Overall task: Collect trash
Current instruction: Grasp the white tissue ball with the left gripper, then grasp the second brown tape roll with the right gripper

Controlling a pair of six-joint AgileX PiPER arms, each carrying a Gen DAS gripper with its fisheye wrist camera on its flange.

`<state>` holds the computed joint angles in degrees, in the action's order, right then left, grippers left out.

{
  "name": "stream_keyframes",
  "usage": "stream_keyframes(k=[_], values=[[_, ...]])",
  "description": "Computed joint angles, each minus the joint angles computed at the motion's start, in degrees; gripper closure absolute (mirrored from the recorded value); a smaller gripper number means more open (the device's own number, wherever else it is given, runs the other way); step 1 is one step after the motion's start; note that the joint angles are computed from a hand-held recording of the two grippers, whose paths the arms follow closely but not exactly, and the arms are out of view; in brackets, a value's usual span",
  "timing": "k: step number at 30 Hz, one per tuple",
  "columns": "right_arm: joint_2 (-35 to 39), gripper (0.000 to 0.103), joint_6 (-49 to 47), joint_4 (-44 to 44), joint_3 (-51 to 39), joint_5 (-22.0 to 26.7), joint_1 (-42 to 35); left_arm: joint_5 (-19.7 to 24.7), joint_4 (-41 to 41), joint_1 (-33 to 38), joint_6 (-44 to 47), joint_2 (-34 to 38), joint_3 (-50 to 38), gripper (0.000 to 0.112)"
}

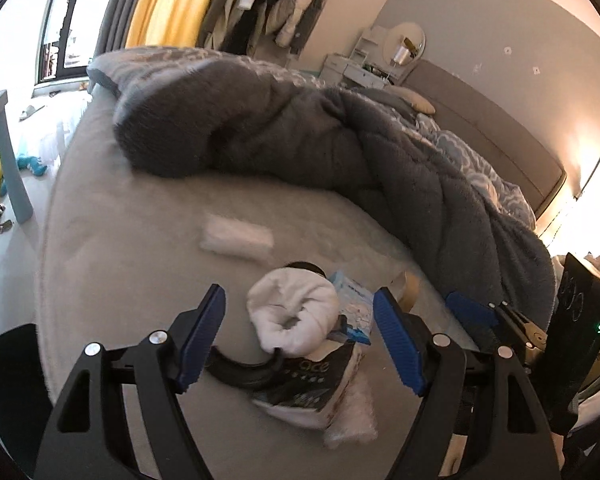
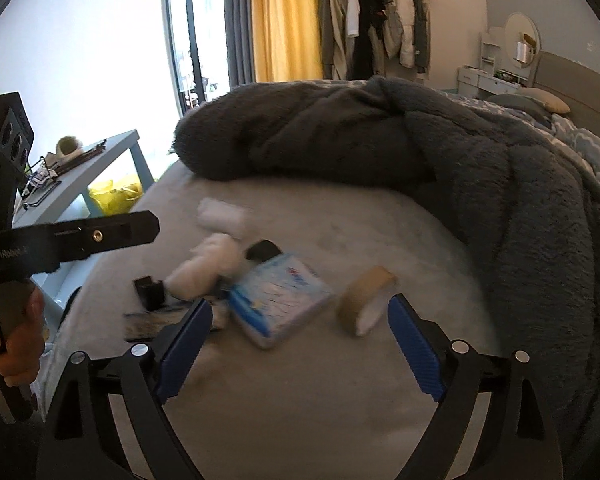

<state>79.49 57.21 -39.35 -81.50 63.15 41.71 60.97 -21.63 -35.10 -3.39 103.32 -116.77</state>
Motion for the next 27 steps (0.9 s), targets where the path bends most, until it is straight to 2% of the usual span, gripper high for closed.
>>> stream_keyframes(k=[5, 12, 16, 22, 27], values=[[-2.18, 0.012, -1.64, 1.78, 2.65, -0.87, -2.78, 1.46, 4.18, -2.79, -3.46, 3.94, -4.08, 0.037], [-3.79, 0.012, -5.00, 4.54, 4.59, -2.73, -6.37, 2.61, 7.81, -5.20, -6.35, 7.95, -8.10, 0.054], [-3.92, 0.012, -7.37, 6.71, 4.69, -3.58, -8.13, 2.93, 8.35, -5.56, -7.10, 9.47, -9.46, 0.070], [-2.90, 0.011, -11.86, 11.47, 4.38, -5.87, -11.19, 3.80, 7.37, -5.07, -6.32, 10.77, -11.36, 0.083], [-2.46, 0.011, -13.97, 16.67, 4.76, -9.19, -15.22, 3.00, 5.11, -3.74, -5.16, 10.57, -11.23, 0.086]])
